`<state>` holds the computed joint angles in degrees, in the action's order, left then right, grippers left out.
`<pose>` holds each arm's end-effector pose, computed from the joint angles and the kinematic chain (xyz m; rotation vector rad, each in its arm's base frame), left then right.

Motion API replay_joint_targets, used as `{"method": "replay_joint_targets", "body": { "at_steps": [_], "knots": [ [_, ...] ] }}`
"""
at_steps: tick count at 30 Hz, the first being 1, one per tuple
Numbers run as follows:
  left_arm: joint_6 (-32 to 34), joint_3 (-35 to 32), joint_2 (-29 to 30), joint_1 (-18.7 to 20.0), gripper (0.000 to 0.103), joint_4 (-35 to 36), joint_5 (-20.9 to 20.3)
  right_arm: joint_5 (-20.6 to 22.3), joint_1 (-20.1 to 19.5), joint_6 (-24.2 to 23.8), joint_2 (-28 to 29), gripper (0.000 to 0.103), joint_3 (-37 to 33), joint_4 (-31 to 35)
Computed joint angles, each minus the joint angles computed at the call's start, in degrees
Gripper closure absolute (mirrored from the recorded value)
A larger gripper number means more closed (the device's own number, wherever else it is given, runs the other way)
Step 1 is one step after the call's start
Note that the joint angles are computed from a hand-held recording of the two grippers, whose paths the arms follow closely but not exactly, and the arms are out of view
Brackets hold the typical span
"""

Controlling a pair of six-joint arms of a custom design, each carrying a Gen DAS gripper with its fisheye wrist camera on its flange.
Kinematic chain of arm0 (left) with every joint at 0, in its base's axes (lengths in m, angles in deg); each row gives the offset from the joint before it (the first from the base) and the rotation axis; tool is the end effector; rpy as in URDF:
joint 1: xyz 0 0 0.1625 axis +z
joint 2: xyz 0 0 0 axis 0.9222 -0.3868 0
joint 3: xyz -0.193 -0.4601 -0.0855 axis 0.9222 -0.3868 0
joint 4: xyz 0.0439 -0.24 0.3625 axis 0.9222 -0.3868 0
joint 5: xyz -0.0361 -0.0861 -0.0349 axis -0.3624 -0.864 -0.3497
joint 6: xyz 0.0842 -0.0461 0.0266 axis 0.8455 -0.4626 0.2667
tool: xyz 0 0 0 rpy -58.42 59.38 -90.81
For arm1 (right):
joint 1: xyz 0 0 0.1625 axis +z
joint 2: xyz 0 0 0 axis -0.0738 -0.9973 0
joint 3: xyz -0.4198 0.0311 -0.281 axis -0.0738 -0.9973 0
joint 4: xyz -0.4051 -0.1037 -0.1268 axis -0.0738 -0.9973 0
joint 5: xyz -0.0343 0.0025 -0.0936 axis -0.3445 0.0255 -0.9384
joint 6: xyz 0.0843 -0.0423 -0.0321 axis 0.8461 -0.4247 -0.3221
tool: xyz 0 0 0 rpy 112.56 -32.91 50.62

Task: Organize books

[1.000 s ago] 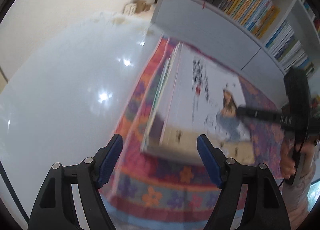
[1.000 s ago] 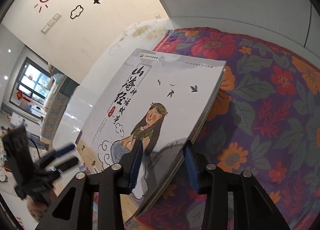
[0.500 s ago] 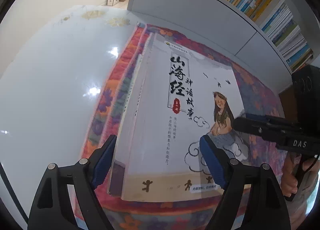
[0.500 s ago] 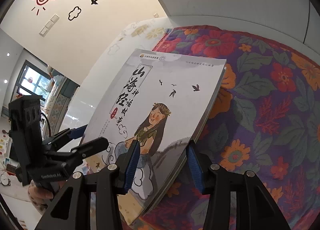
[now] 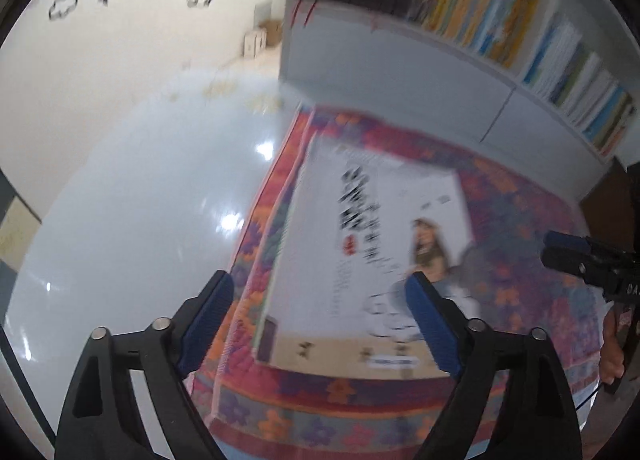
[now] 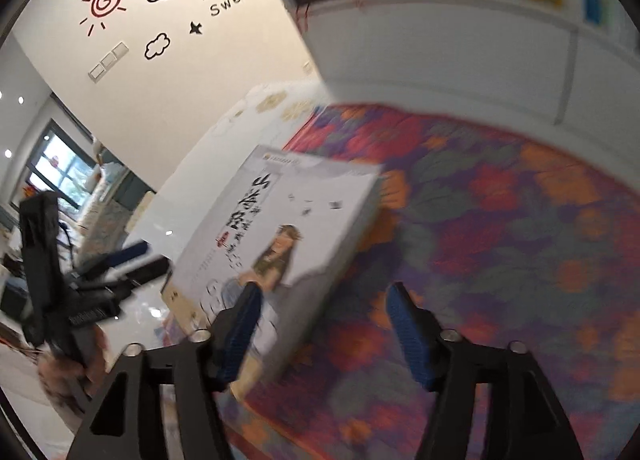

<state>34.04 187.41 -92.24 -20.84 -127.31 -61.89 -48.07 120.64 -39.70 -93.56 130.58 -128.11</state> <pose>-0.2117 -0.5172 0.3790 0.5287 2.4049 -0.7071 0.3546 -0.5157 0.2136 0.4324 -2.6754 0.6561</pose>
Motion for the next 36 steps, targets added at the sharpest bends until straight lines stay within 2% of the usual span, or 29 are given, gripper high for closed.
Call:
{"method": "replay_joint_targets", "body": {
  "at_steps": [1, 2, 4, 6, 7, 8, 10, 12, 13, 15, 16, 18, 19, 22, 27, 33, 36],
  "knots": [
    [0.5, 1.0, -0.4, -1.8, 0.007, -1.4, 2.1, -1.9, 0.7, 0.1, -1.5, 0.01, 1.0, 0.0],
    [1.3, 2.7, -0.5, -4.6, 0.001, -3.8, 5.9, -3.7, 1.4, -0.1, -2.8, 0.01, 2.2, -0.7],
    [3.1, 5.2, -0.2, -8.3, 0.001, -7.2, 10.4, -8.3, 3.3, -1.3, -5.3, 0.009, 4.6, -2.5],
    [1.9, 7.1, 1.2, -11.9, 0.001, -6.4, 13.9, -15.2, 5.7, -2.9, -6.6, 0.006, 6.8, -4.9],
    [1.1, 7.6, 1.7, -12.8, 0.001, -5.7, 14.6, -19.1, 7.3, -3.8, -7.1, 0.001, 8.5, -7.4],
    [-0.1, 8.5, 2.9, -14.1, 0.001, -5.2, 15.3, -21.1, 8.1, -4.4, -7.3, 0.0, 9.7, -9.4],
    [-1.8, 9.3, 4.8, -15.4, 0.001, -4.6, 15.5, -24.1, 10.1, -4.9, -7.6, 0.0, 12.7, -13.9],
    [-3.7, 10.0, 5.6, -16.3, 0.001, -3.1, 14.1, -24.0, 10.7, -4.8, -8.1, 0.0, 14.7, -15.1],
    [-4.0, 10.4, 5.9, -16.5, 0.001, -3.1, 12.6, -24.0, 11.0, -4.3, -8.5, 0.0, 15.4, -14.6],
    [-4.7, 10.6, 6.6, -16.7, 0.001, -3.4, 9.4, -26.7, 12.4, -4.0, -8.4, 0.0, 14.8, -9.6],
    [-5.6, 10.5, 7.0, -16.8, 0.001, -3.0, 8.8, -28.5, 13.2, -5.6, -7.6, 0.0, 14.6, -9.8],
    [-6.4, 10.5, 7.5, -16.8, 0.001, -2.9, 8.4, -31.8, 14.7, -12.1, -5.8, 0.0, 14.8, -15.9],
    [-6.5, 10.5, 7.6, -16.9, 0.001, -3.0, 8.4, -32.1, 14.9, -13.3, -5.7, 0.0, 15.0, -17.6],
    [-8.1, 11.2, 7.4, -17.2, 0.001, -3.7, 8.8, -29.4, 13.6, -11.8, -7.2, 0.0, 15.7, -16.7],
    [-11.2, 12.5, 7.0, -16.1, 0.001, -8.4, 4.8, -26.6, 10.3, -8.8, -8.2, 0.0, 15.7, -14.5],
    [-13.8, 13.2, 7.5, -15.2, 0.001, -9.3, 6.1, -17.4, 5.3, -2.4, -11.5, 0.0, 16.3, -11.7],
    [-14.0, 13.3, 6.7, -14.9, 0.001, -10.6, 6.0, -10.6, 2.4, 0.6, -13.9, 0.0, 17.2, -12.2]
  ]
}}
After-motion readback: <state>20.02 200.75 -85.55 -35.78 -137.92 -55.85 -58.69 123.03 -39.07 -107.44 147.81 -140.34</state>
